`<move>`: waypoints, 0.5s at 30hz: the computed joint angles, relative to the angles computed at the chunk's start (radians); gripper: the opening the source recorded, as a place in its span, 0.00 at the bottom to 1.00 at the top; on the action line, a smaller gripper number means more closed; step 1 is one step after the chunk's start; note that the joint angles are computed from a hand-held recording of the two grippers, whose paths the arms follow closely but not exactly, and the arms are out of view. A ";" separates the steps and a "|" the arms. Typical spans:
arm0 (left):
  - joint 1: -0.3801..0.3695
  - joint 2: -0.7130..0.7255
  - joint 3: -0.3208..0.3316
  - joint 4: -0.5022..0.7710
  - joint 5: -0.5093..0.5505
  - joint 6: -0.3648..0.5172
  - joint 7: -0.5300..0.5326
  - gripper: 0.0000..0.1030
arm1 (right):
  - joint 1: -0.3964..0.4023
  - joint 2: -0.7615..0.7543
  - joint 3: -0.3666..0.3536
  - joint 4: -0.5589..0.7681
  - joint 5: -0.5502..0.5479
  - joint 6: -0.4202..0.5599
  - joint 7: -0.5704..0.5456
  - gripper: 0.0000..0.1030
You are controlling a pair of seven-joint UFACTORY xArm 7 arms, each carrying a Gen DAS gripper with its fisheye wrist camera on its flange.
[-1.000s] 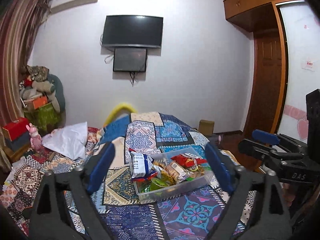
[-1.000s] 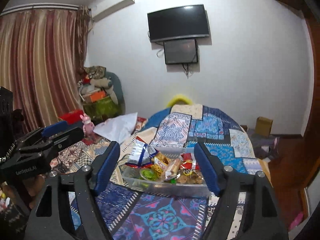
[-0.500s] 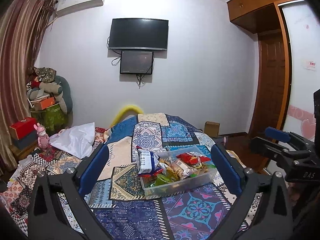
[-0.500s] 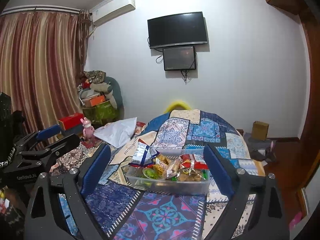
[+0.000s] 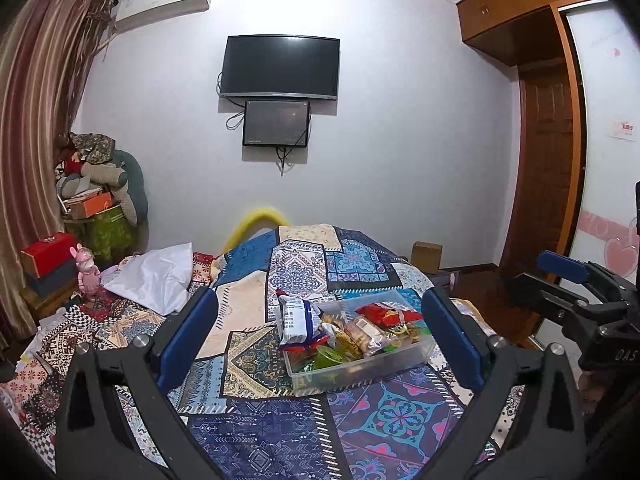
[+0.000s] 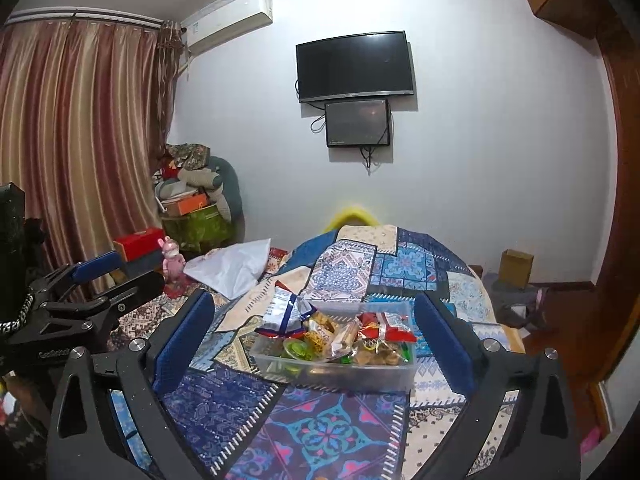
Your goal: Organize snacks
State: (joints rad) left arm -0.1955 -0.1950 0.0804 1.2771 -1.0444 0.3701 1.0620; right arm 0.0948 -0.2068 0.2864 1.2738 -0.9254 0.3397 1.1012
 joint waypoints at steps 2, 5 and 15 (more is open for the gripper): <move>0.001 0.002 0.001 0.001 -0.001 0.002 0.000 1.00 | -0.001 -0.001 0.002 0.000 -0.006 0.002 0.005 0.97; 0.002 0.002 0.000 0.000 -0.003 0.001 -0.001 1.00 | -0.002 -0.003 0.002 -0.003 -0.010 0.000 0.012 0.99; 0.001 0.002 -0.002 -0.003 0.000 -0.001 0.001 1.00 | -0.008 -0.014 0.003 -0.015 -0.001 -0.003 0.017 1.00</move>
